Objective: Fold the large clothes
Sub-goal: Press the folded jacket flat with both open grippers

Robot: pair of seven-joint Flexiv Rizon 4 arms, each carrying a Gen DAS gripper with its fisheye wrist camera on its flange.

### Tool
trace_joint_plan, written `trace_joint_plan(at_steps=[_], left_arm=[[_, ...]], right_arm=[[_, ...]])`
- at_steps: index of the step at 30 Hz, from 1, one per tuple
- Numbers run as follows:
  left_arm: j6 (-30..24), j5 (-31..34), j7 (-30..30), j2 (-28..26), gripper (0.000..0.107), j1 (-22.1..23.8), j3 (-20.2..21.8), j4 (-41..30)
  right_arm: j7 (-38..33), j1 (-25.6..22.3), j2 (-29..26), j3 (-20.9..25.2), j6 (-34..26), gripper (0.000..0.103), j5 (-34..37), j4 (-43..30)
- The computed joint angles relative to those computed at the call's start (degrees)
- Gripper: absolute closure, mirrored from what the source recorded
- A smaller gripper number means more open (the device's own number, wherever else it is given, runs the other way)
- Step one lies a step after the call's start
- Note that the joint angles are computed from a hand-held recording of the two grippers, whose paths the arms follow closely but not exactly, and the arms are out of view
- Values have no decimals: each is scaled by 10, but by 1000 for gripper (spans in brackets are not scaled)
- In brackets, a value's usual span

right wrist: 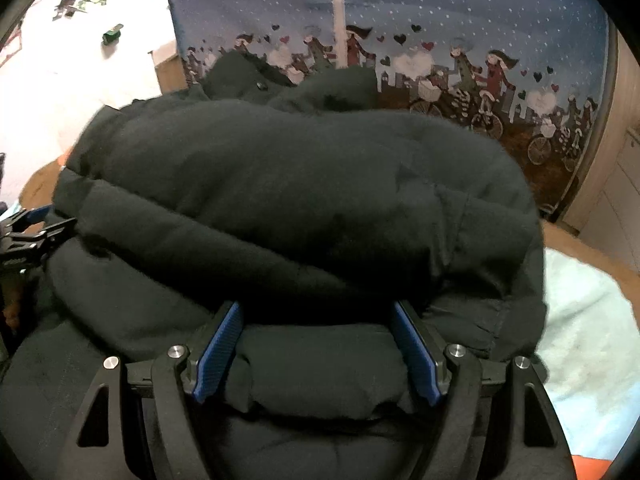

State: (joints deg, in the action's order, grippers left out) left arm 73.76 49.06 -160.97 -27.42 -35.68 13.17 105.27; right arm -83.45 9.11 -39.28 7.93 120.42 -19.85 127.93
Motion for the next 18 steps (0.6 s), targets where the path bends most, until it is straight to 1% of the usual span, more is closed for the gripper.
trace_joint_plan(at_steps=[1,3,5,7,9,11,13,14,15,16,17,18], left_arm=[[8,-8,12,10,5,9,-7,9],[18,-13,22,31,5,15,-9,19],[22,4,12,48,5,10,0,14],[7,17,9,57,5,10,-1,-6],[-7,1,41,51,5,33,-21,-35],[-20,-15,62,35,5,46,-32,-71],[-34,-67,110,4,5,74,-54,-117],[-39,-89,124,-14,5,80,-56,-142],[-42,-112,142,-34,5,90,-60,-167],[-53,-136,161,-50,5,96,-64,-190],[-68,-161,171,-69,5,101,-65,-216],[-70,-185,184,-82,5,109,-69,-229]], right_arm=[[1,-30,5,20,22,29,-22,9],[15,-66,14,41,53,29,-56,17],[47,-91,22,51,60,22,-91,6],[94,-106,19,58,47,19,-119,-24],[152,-123,5,71,19,18,-156,-66],[200,-120,-12,76,-21,18,-171,-117],[243,-112,-37,88,-79,18,-176,-186],[256,-107,-48,94,-100,18,-169,-214],[268,-113,-65,111,-122,18,-169,-244],[284,-126,-90,145,-161,18,-171,-288],[291,-128,-106,162,-186,18,-162,-315],[292,-133,-120,181,-205,18,-155,-337]])
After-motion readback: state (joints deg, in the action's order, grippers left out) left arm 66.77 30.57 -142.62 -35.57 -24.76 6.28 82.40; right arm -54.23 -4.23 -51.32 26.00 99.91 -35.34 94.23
